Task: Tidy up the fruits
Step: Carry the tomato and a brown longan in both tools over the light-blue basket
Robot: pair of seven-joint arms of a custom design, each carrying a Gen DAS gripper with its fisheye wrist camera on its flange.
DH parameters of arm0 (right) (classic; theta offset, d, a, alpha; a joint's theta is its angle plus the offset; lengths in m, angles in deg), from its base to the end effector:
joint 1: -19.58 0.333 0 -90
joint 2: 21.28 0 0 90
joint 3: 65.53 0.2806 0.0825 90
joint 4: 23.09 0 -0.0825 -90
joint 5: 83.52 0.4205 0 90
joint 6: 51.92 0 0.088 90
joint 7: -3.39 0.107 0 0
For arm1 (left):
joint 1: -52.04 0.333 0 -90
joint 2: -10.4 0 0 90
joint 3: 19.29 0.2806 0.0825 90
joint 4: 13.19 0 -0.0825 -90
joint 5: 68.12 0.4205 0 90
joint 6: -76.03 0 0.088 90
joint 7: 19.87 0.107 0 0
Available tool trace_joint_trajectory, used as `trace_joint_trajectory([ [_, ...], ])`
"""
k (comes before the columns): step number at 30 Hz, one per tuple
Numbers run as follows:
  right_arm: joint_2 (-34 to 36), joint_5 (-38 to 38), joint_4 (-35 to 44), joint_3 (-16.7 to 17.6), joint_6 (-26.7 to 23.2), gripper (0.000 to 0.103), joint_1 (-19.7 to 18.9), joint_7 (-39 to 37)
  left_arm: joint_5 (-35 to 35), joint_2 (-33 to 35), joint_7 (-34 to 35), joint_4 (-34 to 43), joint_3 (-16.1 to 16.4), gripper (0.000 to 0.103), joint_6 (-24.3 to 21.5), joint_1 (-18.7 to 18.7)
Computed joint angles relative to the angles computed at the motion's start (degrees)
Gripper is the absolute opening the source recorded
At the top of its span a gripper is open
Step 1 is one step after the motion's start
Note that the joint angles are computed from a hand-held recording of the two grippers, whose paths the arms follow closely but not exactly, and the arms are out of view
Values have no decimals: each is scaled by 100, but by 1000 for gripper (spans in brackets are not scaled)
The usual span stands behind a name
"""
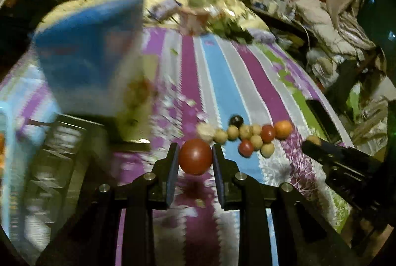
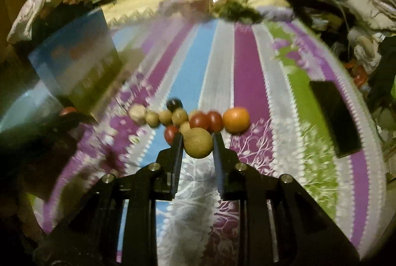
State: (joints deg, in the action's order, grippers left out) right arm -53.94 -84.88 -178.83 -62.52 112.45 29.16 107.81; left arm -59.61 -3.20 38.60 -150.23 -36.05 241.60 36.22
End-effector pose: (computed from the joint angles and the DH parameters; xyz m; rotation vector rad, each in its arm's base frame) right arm 0.4412 0.0989 0.4307 -1.7582 1.7743 -0.5404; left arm 0.4560 -0.3049 0.4352 -1.7293 2.0437 -0.9337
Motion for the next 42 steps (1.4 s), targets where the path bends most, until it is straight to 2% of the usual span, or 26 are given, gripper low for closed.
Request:
trace_joint_trajectory([
  [8, -621, -87, 159, 282, -298, 24, 129, 268, -168, -1512, -68, -636, 201, 26, -479, 235],
  [17, -493, -144, 623, 431, -321, 24, 498, 328, -403, -2852, 122, -1315, 511, 26, -806, 492],
  [22, -182, -77, 1013, 495, -307, 24, 810, 298, -520, -3487, 292, -1662, 723, 26, -1054, 710],
  [28, 463, 85, 1698, 528, -321, 24, 1239, 126, -609, -4342, 524, -2130, 1020, 26, -1373, 1163],
  [35, 1330, 406, 2529, 574, -398, 24, 1763, -287, -739, -4910, 876, -2442, 1378, 26, -1726, 1698],
  [42, 2068, 702, 3289, 687, -664, 24, 2033, -637, -912, -5156, 1282, -2641, 1678, 26, -1972, 2150],
])
